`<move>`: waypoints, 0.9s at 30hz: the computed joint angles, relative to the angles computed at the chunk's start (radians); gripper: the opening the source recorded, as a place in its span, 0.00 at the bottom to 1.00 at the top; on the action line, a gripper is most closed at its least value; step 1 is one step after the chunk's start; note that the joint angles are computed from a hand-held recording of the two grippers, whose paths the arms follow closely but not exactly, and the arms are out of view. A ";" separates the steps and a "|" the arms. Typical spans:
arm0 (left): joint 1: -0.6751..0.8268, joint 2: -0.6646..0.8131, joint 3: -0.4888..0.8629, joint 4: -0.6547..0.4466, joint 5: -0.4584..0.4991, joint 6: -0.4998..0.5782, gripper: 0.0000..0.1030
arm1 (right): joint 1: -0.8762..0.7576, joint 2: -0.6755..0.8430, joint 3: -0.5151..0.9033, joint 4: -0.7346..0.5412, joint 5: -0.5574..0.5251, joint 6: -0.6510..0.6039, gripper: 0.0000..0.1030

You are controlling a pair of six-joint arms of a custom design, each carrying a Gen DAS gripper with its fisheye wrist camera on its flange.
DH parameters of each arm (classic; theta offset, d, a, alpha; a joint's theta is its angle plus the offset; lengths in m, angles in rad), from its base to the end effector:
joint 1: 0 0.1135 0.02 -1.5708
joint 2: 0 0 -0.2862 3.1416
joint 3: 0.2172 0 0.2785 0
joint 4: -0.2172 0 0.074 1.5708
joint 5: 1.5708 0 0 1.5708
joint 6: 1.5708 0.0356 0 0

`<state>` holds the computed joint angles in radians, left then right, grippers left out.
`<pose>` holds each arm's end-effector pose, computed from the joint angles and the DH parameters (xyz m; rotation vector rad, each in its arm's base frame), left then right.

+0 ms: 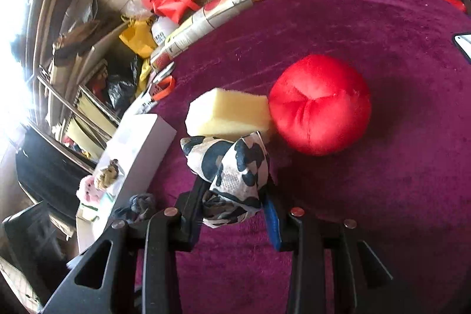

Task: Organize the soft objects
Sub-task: 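Grasp the blue knotted cloth with the left tool while the right tool grasps the cow-print cloth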

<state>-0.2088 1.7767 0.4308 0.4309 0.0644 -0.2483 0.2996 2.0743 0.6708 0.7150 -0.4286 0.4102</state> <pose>0.2582 -0.0571 0.0551 -0.0220 2.5036 -0.2715 0.3250 0.1159 0.0384 -0.1097 2.3270 0.8531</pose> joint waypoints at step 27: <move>-0.053 0.112 0.154 -0.018 -0.178 0.250 1.00 | -0.043 0.011 -0.025 0.071 -0.068 0.071 0.36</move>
